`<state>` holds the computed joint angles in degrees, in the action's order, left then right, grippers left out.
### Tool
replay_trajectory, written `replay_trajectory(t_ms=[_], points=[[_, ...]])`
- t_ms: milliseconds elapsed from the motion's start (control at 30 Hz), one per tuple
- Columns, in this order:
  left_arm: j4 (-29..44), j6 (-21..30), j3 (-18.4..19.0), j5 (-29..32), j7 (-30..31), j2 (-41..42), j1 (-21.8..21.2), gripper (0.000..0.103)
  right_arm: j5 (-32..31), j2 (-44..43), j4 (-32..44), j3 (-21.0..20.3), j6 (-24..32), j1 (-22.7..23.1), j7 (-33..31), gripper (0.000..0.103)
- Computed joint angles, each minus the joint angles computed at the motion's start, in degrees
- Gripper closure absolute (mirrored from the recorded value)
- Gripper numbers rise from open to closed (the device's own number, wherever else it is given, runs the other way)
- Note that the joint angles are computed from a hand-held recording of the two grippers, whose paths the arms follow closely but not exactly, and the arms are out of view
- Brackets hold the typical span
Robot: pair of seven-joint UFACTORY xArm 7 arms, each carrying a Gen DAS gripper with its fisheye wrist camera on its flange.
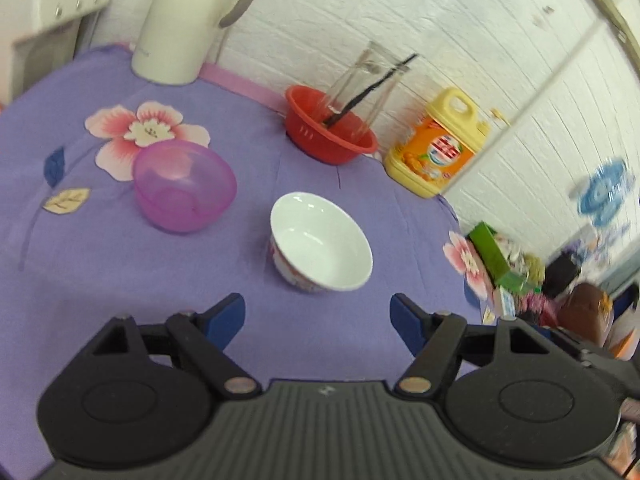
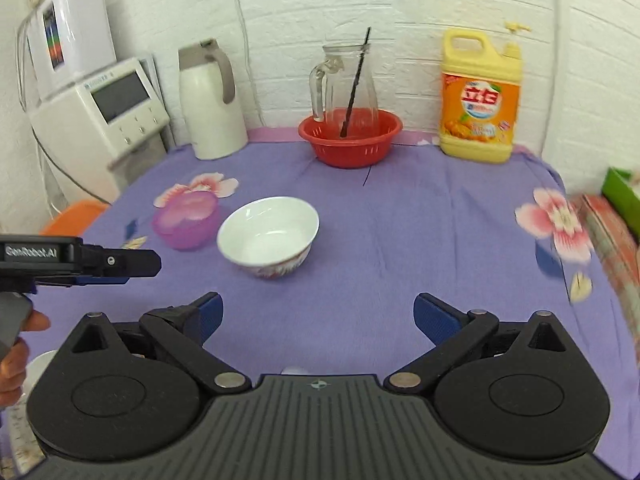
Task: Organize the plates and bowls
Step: 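Move the left tool to the red-patterned white bowl and grasp its rim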
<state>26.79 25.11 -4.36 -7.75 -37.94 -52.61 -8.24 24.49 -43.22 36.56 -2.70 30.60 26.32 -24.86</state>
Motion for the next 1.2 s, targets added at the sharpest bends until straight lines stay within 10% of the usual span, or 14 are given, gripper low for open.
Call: replay_trajectory(t_ms=[300,633,733,800,867,1200], points=[[7.38,-7.62,-2.77,-0.41,-13.32,21.81,6.10,0.030,-1.89,26.65,15.11,4.13,-4.32,-2.24,-1.64,0.000],[8.62,-12.20,-7.39,8.68,-23.81,25.79,10.88,0.031,8.77,35.56,19.43,7.70,-5.76,-3.31,-10.55,0.000],[8.87,-13.48,-6.14,9.75,-23.10,26.53,9.81,0.034,9.22,34.90,18.92,8.68,-6.68,-3.41,-12.22,0.000],[8.68,-15.70,-2.05,7.47,-19.46,27.79,5.35,0.066,10.27,34.34,18.49,8.69,-6.73,-3.01,-14.07,0.000],[8.47,-16.58,1.77,3.45,-15.61,28.60,0.83,0.067,13.21,34.03,18.80,8.12,-4.89,-2.36,-16.17,0.022],[4.03,-8.97,-0.28,-1.33,-11.00,17.76,-1.76,0.067,11.17,25.40,13.36,7.73,2.24,-2.97,-11.85,0.022]])
